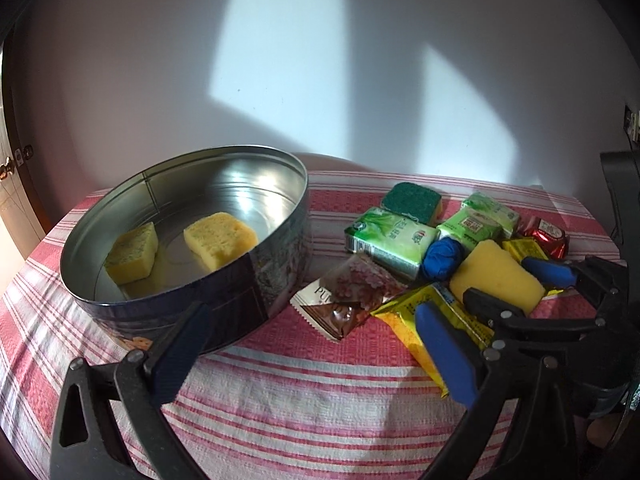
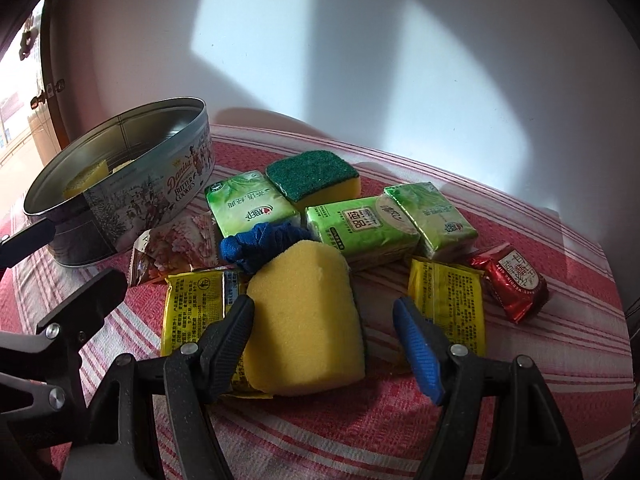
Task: Organize objects
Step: 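Grasp the green-backed yellow sponge with right gripper while left gripper grasps yellow packet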
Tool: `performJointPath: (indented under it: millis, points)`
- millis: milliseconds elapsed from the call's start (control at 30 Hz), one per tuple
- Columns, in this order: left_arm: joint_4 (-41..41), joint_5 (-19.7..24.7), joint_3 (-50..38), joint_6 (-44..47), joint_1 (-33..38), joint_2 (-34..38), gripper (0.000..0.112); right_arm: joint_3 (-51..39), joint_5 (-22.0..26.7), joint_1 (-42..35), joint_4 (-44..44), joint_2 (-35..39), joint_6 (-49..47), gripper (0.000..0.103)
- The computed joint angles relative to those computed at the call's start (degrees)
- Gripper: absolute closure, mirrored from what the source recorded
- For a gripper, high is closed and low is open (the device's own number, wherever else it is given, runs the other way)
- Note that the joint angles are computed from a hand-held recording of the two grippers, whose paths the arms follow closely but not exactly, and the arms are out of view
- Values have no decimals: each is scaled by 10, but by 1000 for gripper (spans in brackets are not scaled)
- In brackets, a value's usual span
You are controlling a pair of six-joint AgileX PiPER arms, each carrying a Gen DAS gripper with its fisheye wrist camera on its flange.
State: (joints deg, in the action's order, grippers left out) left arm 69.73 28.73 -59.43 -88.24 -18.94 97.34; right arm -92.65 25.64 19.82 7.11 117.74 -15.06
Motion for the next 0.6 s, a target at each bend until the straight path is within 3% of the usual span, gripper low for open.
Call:
performJointPath:
  millis: [67,100,133,300,433,600]
  points:
    - [-17,1,-4,12,-1,2,10,-7,18,-5,34,1,-33,37]
    - [-23,2,-6,17,-3,4,10,-15,39,-13,82,4,-76,48]
    - [-24,5,-7,16,-6,4,10,-30,67,-19,114,10,-100,53]
    - [-63,-1,-17,45,-7,9,10,-25,82,-33,151,1,-118,56]
    - [-94,-20,-28,67,-13,15,10,17,37,-60,227,-39,-166,56]
    - [-191,17,-106,148,-39,69,16,68,-37,-92,317,-77,-211,56]
